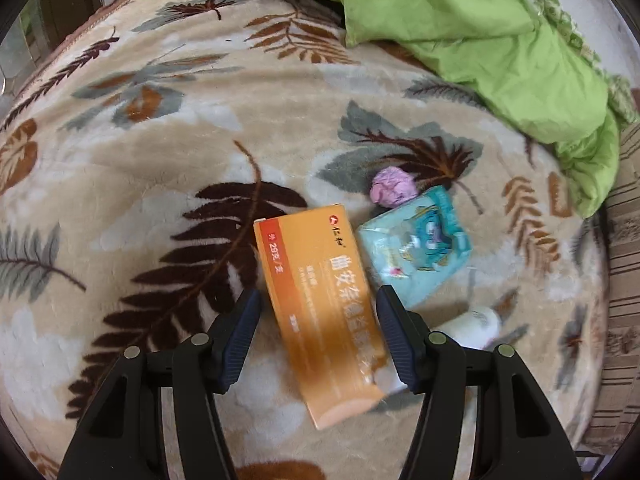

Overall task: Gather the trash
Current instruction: 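Grasp the orange medicine box with the left tool while the right tool grasps the white tube, then lift the orange box with the left tool while the right tool lifts the white tube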

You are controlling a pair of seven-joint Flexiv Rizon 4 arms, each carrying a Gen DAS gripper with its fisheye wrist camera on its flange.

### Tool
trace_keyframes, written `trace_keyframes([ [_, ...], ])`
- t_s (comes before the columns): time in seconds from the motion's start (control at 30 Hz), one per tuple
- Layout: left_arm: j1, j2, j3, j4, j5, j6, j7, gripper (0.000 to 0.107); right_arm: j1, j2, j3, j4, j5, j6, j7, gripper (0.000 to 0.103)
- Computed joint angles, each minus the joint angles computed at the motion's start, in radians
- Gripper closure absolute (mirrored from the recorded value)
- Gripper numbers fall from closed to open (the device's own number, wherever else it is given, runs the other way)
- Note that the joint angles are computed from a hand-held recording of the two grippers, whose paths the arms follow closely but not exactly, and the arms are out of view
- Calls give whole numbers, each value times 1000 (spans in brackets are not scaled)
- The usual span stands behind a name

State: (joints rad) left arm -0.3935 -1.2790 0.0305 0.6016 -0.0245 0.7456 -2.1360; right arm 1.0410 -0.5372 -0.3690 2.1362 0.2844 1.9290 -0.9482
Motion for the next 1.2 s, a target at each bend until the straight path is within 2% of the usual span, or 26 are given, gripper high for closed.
trace_keyframes([
  [0.07, -4, 6, 5, 15, 14, 21, 11, 48, -26, -7, 21, -13, -15, -6, 1, 59],
  [0.1, -5, 15, 8, 33, 21, 37, 16, 52, -35, -11, 28, -21, -23, -10, 1, 59],
  [0.17, -1, 45, 7, 98, 28, 84, 13, 53, -57, -20, 45, -38, -43, -13, 0, 59],
  [0.3, -5, 144, 41, 293, 59, 199, -35, 55, -139, -41, 109, -95, -113, -31, -10, 59],
  [0.37, -13, 213, 61, 426, 75, 271, -84, 55, -208, -61, 168, -141, -165, -41, -15, 58],
  [0.43, -18, 277, 72, 557, 85, 362, -124, 55, -300, -94, 248, -210, -230, -73, -10, 57],
  [0.47, -39, 309, 105, 618, 99, 395, -168, 55, -356, -114, 302, -248, -264, -86, -2, 57],
  [0.53, -58, 337, 134, 681, 113, 444, -214, 55, -486, -178, 436, -365, -329, -159, 22, 57],
  [0.67, -73, 344, 155, 728, 121, 513, -244, 55, -624, -319, 606, -565, -399, -259, 111, 57],
  [0.77, -66, 329, 149, 719, 113, 520, -226, 55, -635, -407, 637, -702, -411, -341, 164, 57],
  [0.93, -70, 325, 155, 726, 102, 544, -208, 55, -616, -515, 624, -900, -400, -472, 242, 57],
  [1.2, -88, 319, 180, 713, 102, 533, -202, 55, -527, -625, 509, -1158, -445, -726, 291, 57],
])
